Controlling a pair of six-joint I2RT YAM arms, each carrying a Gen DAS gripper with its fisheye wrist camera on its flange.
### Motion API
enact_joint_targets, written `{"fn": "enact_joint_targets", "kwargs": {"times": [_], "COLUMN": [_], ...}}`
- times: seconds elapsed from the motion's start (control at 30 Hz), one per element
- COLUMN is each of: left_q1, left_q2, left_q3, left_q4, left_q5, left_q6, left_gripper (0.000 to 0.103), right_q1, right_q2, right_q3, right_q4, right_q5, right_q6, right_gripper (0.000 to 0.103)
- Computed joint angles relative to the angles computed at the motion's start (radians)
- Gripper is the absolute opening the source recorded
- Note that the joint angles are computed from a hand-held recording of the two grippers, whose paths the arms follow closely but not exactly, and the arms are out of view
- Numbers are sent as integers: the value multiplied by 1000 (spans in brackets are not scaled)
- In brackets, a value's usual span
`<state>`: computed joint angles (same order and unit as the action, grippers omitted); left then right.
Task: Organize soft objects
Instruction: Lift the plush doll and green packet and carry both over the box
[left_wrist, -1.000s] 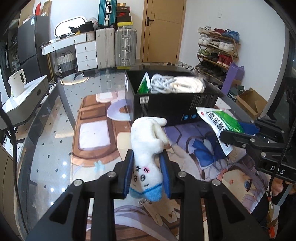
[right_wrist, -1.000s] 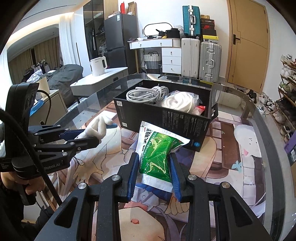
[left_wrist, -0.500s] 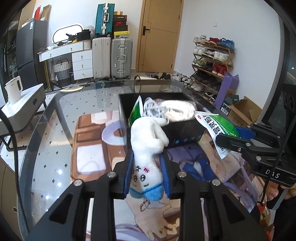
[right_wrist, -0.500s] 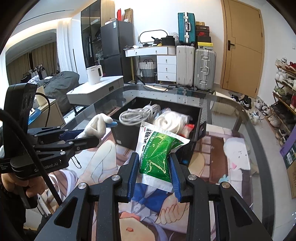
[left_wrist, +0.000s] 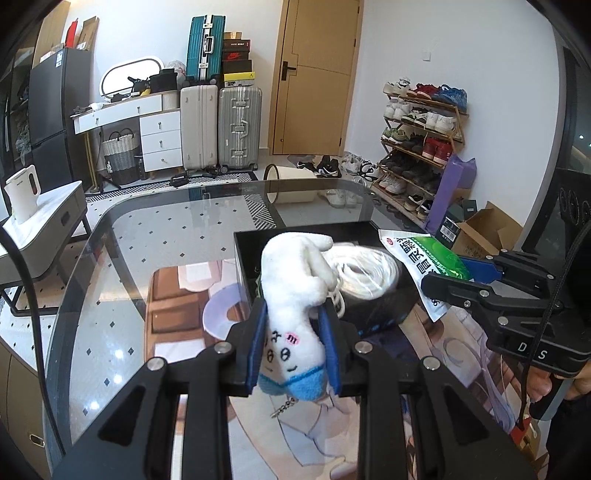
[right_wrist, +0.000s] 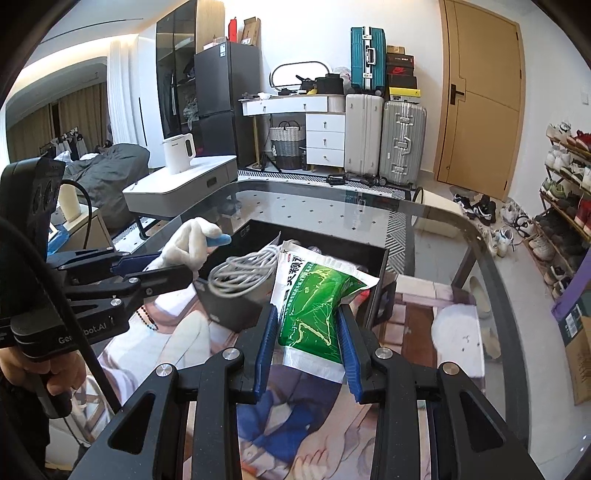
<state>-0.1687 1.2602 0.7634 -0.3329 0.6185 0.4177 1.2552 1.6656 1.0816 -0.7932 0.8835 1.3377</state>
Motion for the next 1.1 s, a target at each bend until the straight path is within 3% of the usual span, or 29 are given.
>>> {"fn": "enact_joint_targets", "kwargs": {"times": [0.73,1.1], "left_q1": [-122,-152], "left_q2": [202,258], "left_q3": [146,169], "left_q4": [63,78], "left_q5": [-76,-94], "left_q6": [-86,-87], "left_gripper": [26,27], "right_q1": [-235,-307], "right_q2": [-86,-55], "right_q3": [-132,-147], "right_q4": [295,356], "right_q5": [-129,-223], "right_q6": [-335,-397], "right_gripper": [33,33]}}
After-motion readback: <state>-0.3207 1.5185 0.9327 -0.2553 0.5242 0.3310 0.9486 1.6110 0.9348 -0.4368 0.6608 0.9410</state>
